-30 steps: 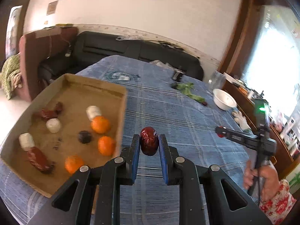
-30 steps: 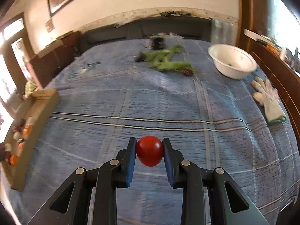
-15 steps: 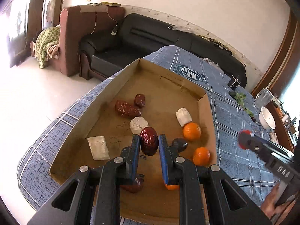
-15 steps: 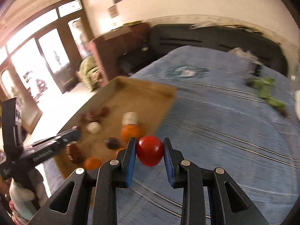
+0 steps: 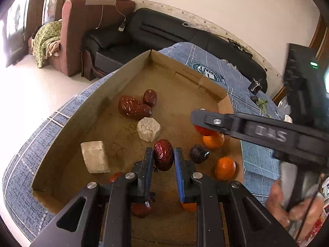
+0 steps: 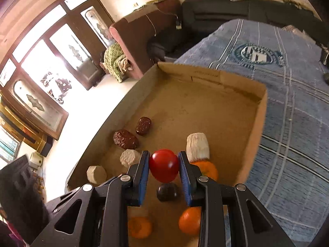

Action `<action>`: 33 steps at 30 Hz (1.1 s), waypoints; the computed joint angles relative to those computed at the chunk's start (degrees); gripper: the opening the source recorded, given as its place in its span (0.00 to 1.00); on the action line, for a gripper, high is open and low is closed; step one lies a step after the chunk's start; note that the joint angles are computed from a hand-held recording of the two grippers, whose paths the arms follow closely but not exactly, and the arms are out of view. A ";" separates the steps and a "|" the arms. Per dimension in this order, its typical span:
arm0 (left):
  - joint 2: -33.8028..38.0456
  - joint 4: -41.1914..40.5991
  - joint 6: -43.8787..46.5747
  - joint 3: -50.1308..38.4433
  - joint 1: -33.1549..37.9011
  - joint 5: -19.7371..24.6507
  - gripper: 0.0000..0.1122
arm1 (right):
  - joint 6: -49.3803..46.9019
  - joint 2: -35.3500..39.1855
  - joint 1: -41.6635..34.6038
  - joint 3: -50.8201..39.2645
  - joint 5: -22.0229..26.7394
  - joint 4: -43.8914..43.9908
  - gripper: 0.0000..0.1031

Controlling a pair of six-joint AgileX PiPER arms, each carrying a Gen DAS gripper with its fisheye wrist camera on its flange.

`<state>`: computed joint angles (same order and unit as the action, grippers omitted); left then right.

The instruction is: Organize fruits

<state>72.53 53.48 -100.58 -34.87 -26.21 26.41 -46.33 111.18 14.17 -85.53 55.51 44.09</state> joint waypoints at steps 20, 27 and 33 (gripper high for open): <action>-9.78 -0.85 -2.70 3.11 -7.84 7.64 0.50 | -2.63 -5.30 -0.98 4.41 -7.08 2.73 0.56; -4.65 2.08 -7.36 -1.83 -17.41 15.92 0.54 | -13.52 -18.76 -9.53 21.47 -15.87 6.47 0.64; 5.20 3.42 -10.83 -10.72 -29.85 33.45 0.69 | -20.32 -24.57 -18.07 30.23 -17.84 11.00 0.68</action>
